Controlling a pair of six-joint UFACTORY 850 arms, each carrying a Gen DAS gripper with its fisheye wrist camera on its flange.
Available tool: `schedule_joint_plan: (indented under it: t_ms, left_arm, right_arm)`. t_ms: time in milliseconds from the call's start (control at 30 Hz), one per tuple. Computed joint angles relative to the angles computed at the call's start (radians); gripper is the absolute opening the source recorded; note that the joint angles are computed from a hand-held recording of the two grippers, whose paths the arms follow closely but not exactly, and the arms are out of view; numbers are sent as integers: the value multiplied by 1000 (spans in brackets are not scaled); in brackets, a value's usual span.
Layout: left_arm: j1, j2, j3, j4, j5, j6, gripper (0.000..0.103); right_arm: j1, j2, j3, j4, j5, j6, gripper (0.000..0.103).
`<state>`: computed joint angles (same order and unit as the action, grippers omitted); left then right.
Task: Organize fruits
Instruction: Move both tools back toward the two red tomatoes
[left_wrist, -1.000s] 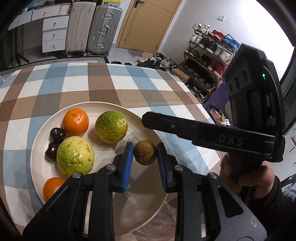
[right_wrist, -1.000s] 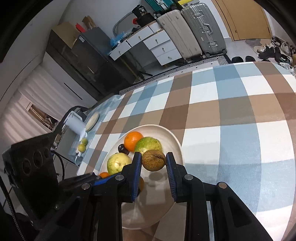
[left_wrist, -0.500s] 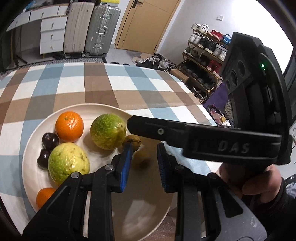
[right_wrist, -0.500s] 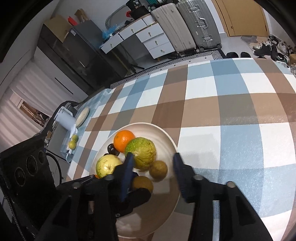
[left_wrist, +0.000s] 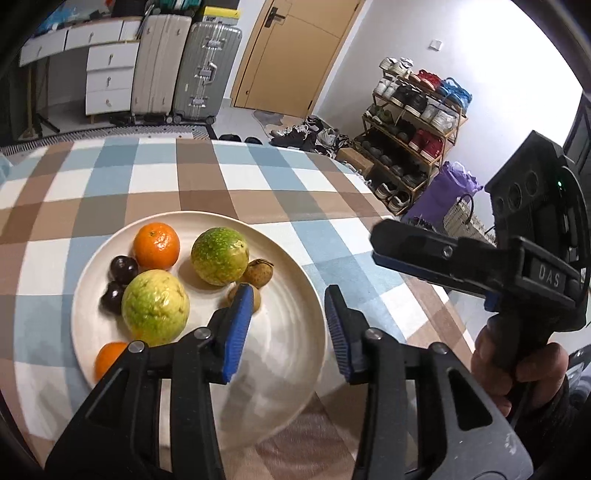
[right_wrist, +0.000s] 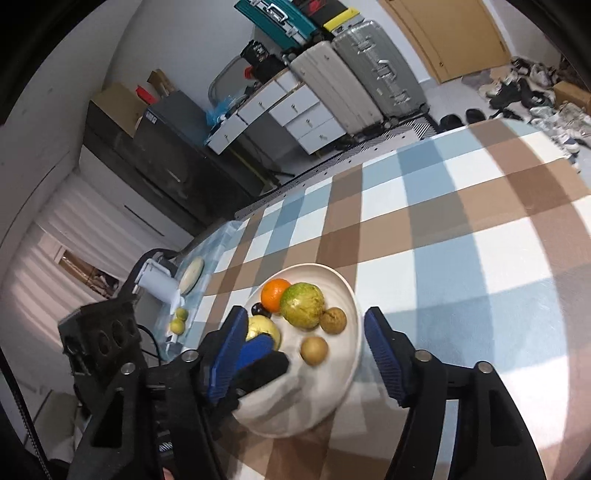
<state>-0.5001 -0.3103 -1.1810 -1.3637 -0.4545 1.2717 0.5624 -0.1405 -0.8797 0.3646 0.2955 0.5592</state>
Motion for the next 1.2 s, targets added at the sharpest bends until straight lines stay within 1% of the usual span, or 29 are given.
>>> schedule_joint_plan:
  t_ms: [100,133,167,233,300,400,433,467,533,567,600,633,700,800,967,1000,1067,1100,1200]
  left_arm:
    - [-1,60,49,-19,17,36,46]
    - [-1,82,67,-27,23,47,53]
    - [-1,106,86,-39,32,61,56]
    - [-4,158,129,-77,56,101,70]
    - [-8,204,162,-79,70,115,76]
    - [-18,266,197,-8,87,76,80]
    - [-22,284,208,6,91,65,83]
    - [-25,310,223,21,99,52,84]
    - [-31,351,249,47,114,23,90]
    - [-33,372,264,57,114,12,92]
    - [-34,388,273,65,112,1,98]
    - [-35,411,290,68,112,-7,102]
    - [-37,458,325,68,119,-13,102]
    - [-43,507,362,119,136,-70,102]
    - [-39,591,433,141,153,-112,102]
    - [-36,604,446,148,152,-124,102]
    - [-30,629,468,188,134,-170,102]
    - [-26,642,479,213,122,-196,102]
    - [-24,692,522,231,111,-207,102]
  right_arm:
    - [39,48,44,162,32,-134,69]
    - [52,60,56,208,44,-171,69]
    - [71,77,70,278,60,-230,70]
    - [108,102,91,402,95,-340,79]
    - [158,126,105,558,144,-490,84]
    - [233,157,112,790,217,-720,85]
    - [267,171,121,840,266,-760,85]
    - [286,179,129,854,292,-766,86]
    - [332,194,141,893,337,-785,92]
    - [353,199,144,923,358,-806,92]
    - [370,201,143,952,375,-829,93]
    - [397,203,142,995,400,-861,93]
    - [439,207,145,1033,445,-877,93]
    - [493,211,150,1065,501,-888,94]
    - [576,191,131,1152,594,-958,97]
    - [591,183,123,1172,613,-975,99]
    - [623,162,106,1214,650,-1006,99]
    - [632,156,100,1224,655,-1015,99]
    - [657,137,83,1259,661,-1041,99]
